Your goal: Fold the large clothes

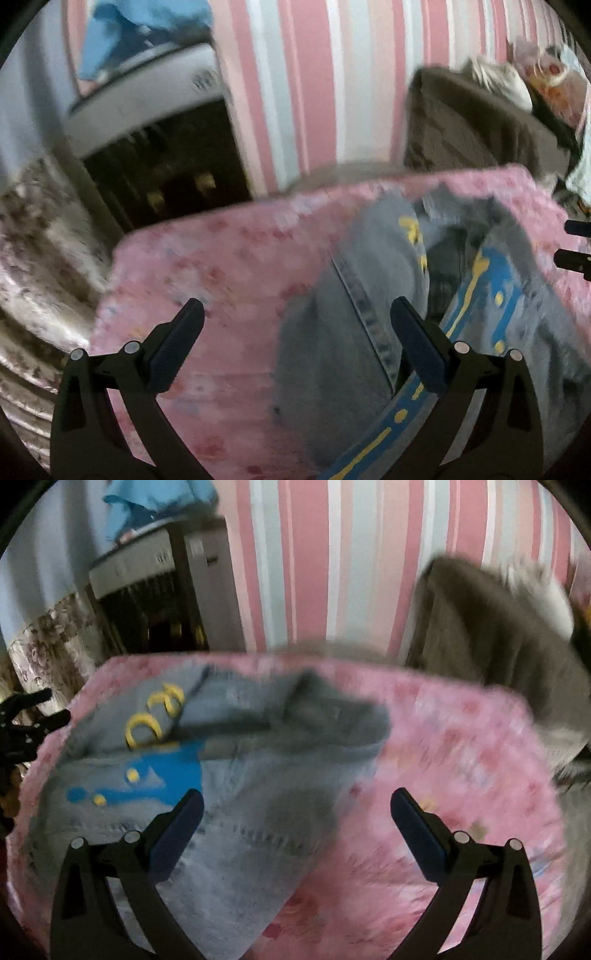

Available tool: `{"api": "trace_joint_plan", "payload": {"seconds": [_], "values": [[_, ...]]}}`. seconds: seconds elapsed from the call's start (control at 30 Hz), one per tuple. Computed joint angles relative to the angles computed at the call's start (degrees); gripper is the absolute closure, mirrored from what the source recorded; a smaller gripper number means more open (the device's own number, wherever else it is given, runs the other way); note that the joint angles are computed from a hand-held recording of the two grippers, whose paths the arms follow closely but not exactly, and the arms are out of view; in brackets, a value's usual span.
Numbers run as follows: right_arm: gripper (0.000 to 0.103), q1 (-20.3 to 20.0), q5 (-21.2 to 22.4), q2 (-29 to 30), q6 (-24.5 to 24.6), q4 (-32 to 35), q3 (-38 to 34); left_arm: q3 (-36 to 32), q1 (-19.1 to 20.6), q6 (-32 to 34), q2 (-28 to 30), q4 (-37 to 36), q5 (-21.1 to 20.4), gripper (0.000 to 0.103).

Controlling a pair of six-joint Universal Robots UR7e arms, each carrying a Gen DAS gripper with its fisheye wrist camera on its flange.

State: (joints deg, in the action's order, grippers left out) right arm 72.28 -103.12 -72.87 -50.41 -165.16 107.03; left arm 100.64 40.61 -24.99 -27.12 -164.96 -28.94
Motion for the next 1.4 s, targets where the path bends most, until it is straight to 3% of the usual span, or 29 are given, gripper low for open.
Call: {"api": "trace_joint_plan", "payload": {"seconds": [0.1,0.13,0.17,0.2,0.27,0.37,0.4,0.43,0.47,0.67,0.77,0.87,0.9,0.97,1.03,1.1,1.17,1.2,1.23,1.27,1.3,1.33,1.4], "values": [[0.003,-0.9,-1.6,0.8,2.5,6.4,-1.8,-1.6,1.3,1.1,1.8,0.8,-2.4,0.006],[0.004,-1.1,-1.9,1.1,3.2,7.3,-1.9,-1.9,1.7,1.7,2.0,0.3,-3.5,0.012],[0.007,-1.5,-1.2,1.2,4.4,9.7,-2.4,-2.3,2.3,2.4,2.2,0.2,-5.2,0.024],[0.013,-1.7,-1.4,1.5,4.4,11.3,-2.9,-2.9,3.1,2.6,2.3,0.8,-7.4,0.033],[0.030,-2.6,0.2,2.2,6.1,16.6,-4.5,-4.4,4.2,1.1,2.5,4.0,-9.4,0.063],[0.068,-2.8,3.1,2.9,2.9,16.8,-4.8,-4.7,4.8,1.4,2.7,4.3,-10.2,0.090],[0.083,-2.4,2.2,3.0,1.0,15.2,-4.6,-4.4,4.6,1.8,2.4,3.8,-9.7,0.094],[0.091,-1.8,1.5,3.4,-1.1,12.1,-4.2,-4.0,4.7,1.9,2.1,3.0,-10.0,0.096],[0.092,-1.2,1.0,3.7,-3.9,8.5,-3.6,-3.2,4.8,1.8,1.3,1.3,-10.9,0.098],[0.096,2.9,-4.4,9.4,-20.0,-12.1,-5.0,0.7,4.5,0.4,-1.9,-5.5,-10.7,0.098],[0.096,3.0,-3.3,12.6,-29.7,-23.6,-6.6,3.8,3.2,-0.8,-3.8,-8.9,-10.2,0.098],[0.103,4.3,-4.6,18.4,-41.1,-35.6,-12.7,7.8,0.8,-4.6,-6.4,-10.7,-7.0,0.098],[0.103,4.7,-5.7,20.9,-41.9,-36.2,-18.0,9.1,0.3,-6.1,-7.3,-10.9,-5.5,0.098],[0.103,4.9,-9.4,22.6,-36.2,-30.0,-25.3,10.9,0.4,-9.5,-9.8,-7.1,-4.6,0.098],[0.103,5.3,-12.1,23.3,-29.2,-18.2,-31.5,10.4,2.6,-12.7,-10.4,-2.3,-6.0,0.098],[0.100,4.8,-10.7,21.3,-21.5,-8.0,-31.9,6.9,4.7,-13.2,-7.8,5.3,-3.6,0.098],[0.099,4.4,-8.7,18.1,-17.0,-1.0,-28.3,5.5,5.5,-11.9,-6.1,6.0,-2.6,0.091],[0.086,3.9,-7.8,16.4,-16.0,1.4,-26.5,5.0,5.7,-11.0,-5.5,5.8,-2.3,0.089],[0.063,3.7,-6.6,14.0,-14.2,5.6,-24.3,5.3,5.6,-11.0,-5.4,4.9,-1.7,0.080],[0.052,3.0,-4.1,11.4,-12.5,7.3,-21.0,5.5,5.1,-11.4,-5.4,4.6,-1.4,0.060],[0.042,2.1,-1.8,8.6,-12.1,8.3,-17.5,5.7,4.5,-12.3,-5.5,5.4,-1.1,0.050],[0.042,1.7,-0.4,6.3,-11.4,9.3,-14.6,6.2,3.5,-12.8,-5.5,5.7,-0.1,0.037],[0.042,1.1,1.1,2.6,-11.5,13.5,-11.5,7.2,2.1,-11.9,-5.3,4.8,0.8,0.029]]}}
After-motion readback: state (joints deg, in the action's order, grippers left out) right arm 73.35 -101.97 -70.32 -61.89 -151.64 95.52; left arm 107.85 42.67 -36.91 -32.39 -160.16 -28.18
